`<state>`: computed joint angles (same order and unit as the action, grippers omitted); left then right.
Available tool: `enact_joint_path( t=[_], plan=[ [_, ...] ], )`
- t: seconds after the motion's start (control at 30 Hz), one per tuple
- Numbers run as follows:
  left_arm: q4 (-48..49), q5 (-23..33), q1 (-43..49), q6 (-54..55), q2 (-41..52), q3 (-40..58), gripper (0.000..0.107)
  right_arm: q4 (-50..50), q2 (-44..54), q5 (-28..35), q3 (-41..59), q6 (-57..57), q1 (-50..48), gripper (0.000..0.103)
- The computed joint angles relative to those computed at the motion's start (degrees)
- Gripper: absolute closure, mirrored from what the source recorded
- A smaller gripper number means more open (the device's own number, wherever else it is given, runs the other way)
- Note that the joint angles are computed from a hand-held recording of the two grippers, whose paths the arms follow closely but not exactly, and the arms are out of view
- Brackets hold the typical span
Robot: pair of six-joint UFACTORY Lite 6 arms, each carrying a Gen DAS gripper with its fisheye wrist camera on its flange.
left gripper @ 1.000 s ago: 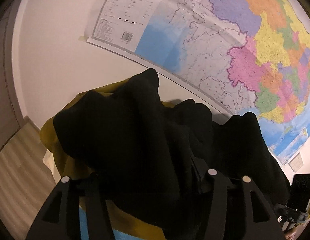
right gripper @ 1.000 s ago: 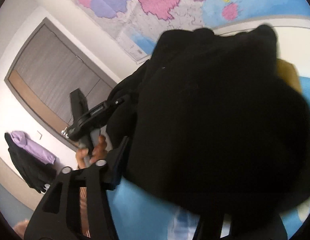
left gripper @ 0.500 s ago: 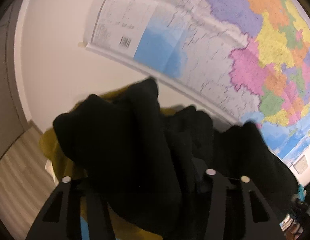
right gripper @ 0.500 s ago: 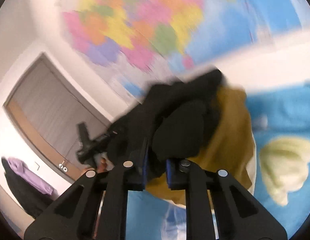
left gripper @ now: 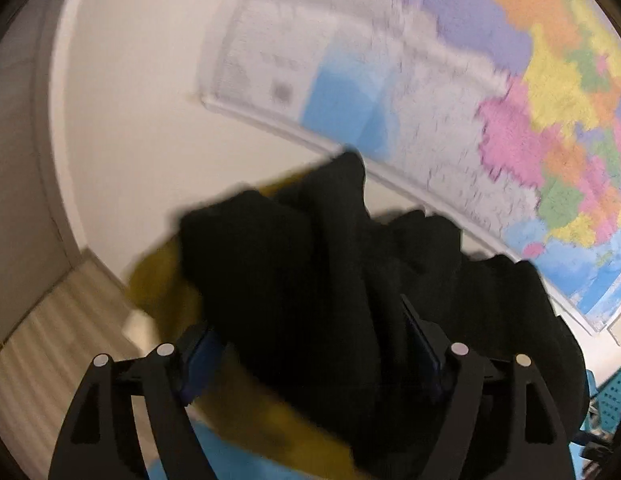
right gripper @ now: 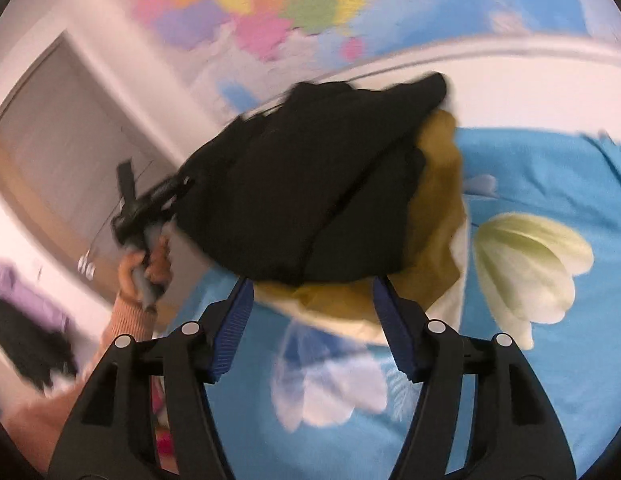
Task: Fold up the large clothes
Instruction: 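Carry the jacket with both tools over the olive and cream clothes stack, then lower the jacket onto the stack and open both tools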
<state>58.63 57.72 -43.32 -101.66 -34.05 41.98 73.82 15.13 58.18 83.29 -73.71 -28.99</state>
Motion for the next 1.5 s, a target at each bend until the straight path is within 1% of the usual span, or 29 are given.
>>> enact_joint_path(
  t=[0.07,0.1,0.13,0.17,0.2,0.23,0.27,0.33,0.4,0.43,0.5,0.53,0.6,0.67,0.7,0.73,0.8,0.83,0.87,0.93,0.97,1.03,1.07,1.1,1.17,1.23,1.3,1.43,1.5],
  plan=[
    [3.73,11.99,-10.18,-2.92,-2.93,0.14,0.024,0.53,-4.52,-0.59,-2.34,-4.59,0.79,0.047],
    [5.05,17.99,-15.18,-4.94,-2.7,1.13,0.022,1.22,-5.7,-1.5,-2.02,-6.56,1.72,0.048],
    [6.23,23.71,-20.22,-5.92,-1.89,2.92,0.022,2.37,-6.23,-4.4,-1.21,-7.51,3.27,0.048],
    [7.05,27.04,-23.39,-5.65,-0.15,5.15,0.022,2.93,-6.27,-6.75,-0.52,-7.97,4.21,0.048],
    [7.44,27.96,-24.45,-4.53,1.23,6.93,0.022,2.71,-4.64,-8.03,2.11,-7.43,5.44,0.048],
    [7.72,27.47,-24.1,-2.58,3.05,8.86,0.021,2.21,-1.62,-8.96,6.43,-5.89,6.99,0.048],
    [7.63,25.63,-22.47,-0.2,5.44,10.84,0.021,0.7,2.55,-11.35,12.43,-2.81,9.09,0.048],
    [6.3,20.47,-18.09,3.11,8.21,12.71,0.021,-4.01,11.35,-15.45,24.42,4.08,12.77,0.048],
    [4.96,15.29,-12.8,5.75,11.39,13.86,0.021,-10.08,20.57,-15.7,36.42,12.81,14.02,0.048],
    [4.51,13.94,-10.69,6.32,12.92,14.17,0.021,-12.25,25.65,-15.55,42.41,17.26,14.22,0.049],
    [3.39,10.61,-5.74,7.1,15.06,13.66,0.022,-16.36,34.33,-12.83,54.37,23.87,13.86,0.05],
    [2.51,8.49,-2.63,7.62,15.73,12.9,0.022,-16.21,37.93,-11.64,58.65,25.59,13.22,0.05],
    [0.57,5.35,2.47,9.42,16.62,11.57,0.021,-15.34,40.62,-9.04,61.76,26.56,12.03,0.046],
    [-0.91,3.35,6.05,9.69,16.3,9.72,0.017,-14.63,40.81,-8.21,61.48,26.83,11.48,0.046],
    [-1.76,1.04,8.15,10.43,15.64,8.57,0.014,-15.32,40.91,-7.77,61.81,28.32,11.4,0.046],
    [-2.81,-0.52,9.82,11.25,15.11,7.85,0.011,-15.38,39.32,-8.09,59.75,28.4,11.46,0.046],
    [-4.68,-0.68,10.43,11.37,13.89,7.47,0.011,-14.51,33.14,-10.6,51.07,24.85,11.72,0.044],
    [-4.3,1.11,8.86,10.59,13.41,7.71,0.013,-13.58,29.68,-12.36,46.12,22.28,11.78,0.042],
    [-3.77,3.25,6.86,9.59,12.85,7.97,0.013,-11.4,26.13,-13.94,40.97,18.89,11.73,0.038],
    [-2.51,7.23,1.45,7.39,11.49,8.42,0.015,-7.34,21.31,-14.95,34.06,12.81,11.35,0.036],
    [-1.42,10.94,-2.66,5.91,11.57,9.13,0.015,-5.26,19.03,-15.59,30.59,9.82,11.1,0.036],
    [0.31,18.29,-10.64,3.6,13.06,11.07,0.015,-2.16,15.81,-16.81,25.78,4.72,11.07,0.03],
    [0.93,20.93,-14.3,2.77,14.2,12.25,0.013,-0.37,13.65,-18.1,22.51,1.46,11.21,0.025],
    [1.25,22.77,-16.72,2.31,15.75,13.72,0.011,0.91,12.02,-19.18,20.06,-0.8,11.41,0.022],
    [1.11,26.47,-22.43,1.13,19.7,17.02,0.011,2.29,9.93,-20.28,16.8,-3.75,11.65,0.02],
    [0.4,28.34,-25.79,0.08,23.06,19.53,0.011,3.98,8.12,-21.22,13.65,-6.54,11.74,0.02],
    [0.2,27.9,-28.09,-1.27,25.12,20.87,0.011,5.23,7.07,-21.3,11.57,-8.38,11.57,0.02],
    [0.71,29.58,-31.95,-2.86,31.68,25.73,0.011,6.96,4.97,-23.43,7.62,-11.79,11.92,0.02],
    [0.79,27.65,-32.08,-3.02,33.2,26.82,0.011,8.03,4.21,-23.81,6.17,-13.44,11.84,0.02]
  ],
)
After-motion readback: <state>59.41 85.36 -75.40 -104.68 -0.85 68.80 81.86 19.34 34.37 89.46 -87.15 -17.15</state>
